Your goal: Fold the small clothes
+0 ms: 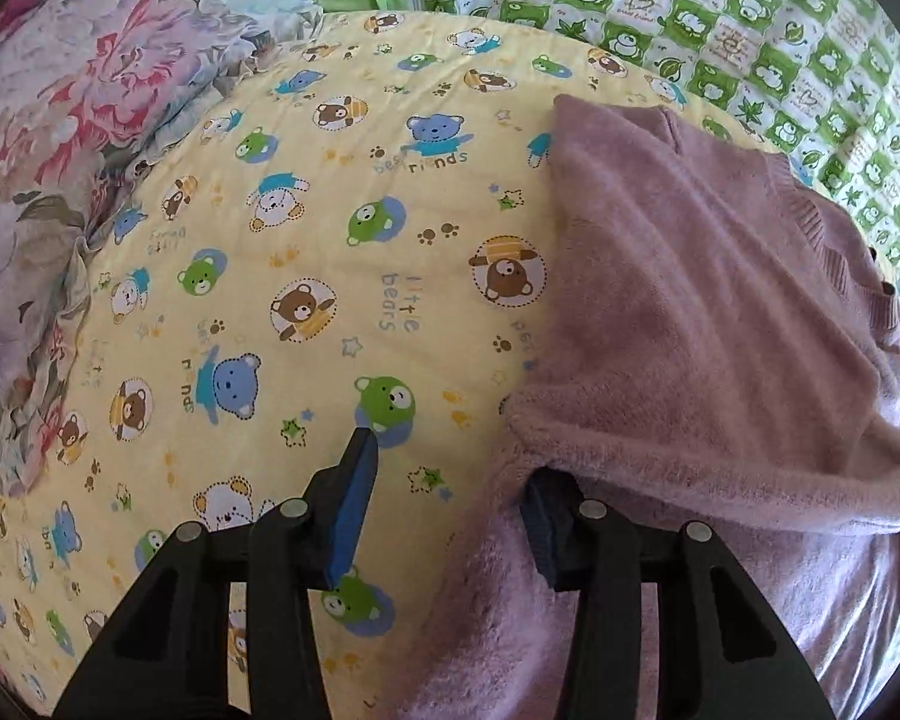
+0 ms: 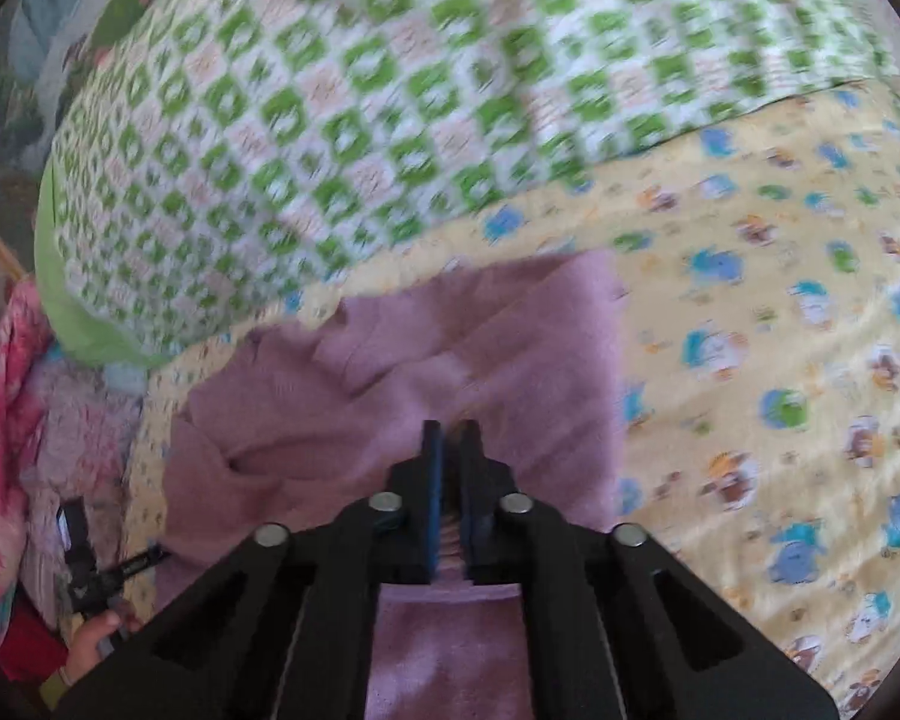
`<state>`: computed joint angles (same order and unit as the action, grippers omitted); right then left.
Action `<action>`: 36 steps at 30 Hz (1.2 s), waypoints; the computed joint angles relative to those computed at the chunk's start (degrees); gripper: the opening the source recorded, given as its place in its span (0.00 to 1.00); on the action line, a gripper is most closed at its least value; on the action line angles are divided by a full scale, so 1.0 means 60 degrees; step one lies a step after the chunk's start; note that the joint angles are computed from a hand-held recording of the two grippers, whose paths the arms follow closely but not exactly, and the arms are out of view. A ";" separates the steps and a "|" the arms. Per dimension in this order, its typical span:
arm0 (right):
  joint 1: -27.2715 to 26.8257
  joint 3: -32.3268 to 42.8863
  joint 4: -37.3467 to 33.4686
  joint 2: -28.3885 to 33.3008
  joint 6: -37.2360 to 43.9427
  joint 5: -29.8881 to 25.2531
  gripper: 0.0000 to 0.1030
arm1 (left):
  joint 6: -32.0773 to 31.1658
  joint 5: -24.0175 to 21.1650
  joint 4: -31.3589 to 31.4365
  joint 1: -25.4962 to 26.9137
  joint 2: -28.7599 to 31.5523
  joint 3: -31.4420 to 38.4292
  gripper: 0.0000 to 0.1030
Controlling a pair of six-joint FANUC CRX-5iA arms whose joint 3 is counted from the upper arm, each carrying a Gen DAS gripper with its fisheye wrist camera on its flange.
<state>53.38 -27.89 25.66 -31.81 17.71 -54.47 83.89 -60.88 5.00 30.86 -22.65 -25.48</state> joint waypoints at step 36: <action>-0.2315 0.3781 -0.6445 0.3341 1.0447 -0.3352 0.48 | -0.9609 -0.4038 0.0381 -0.3363 0.5405 0.5782 0.71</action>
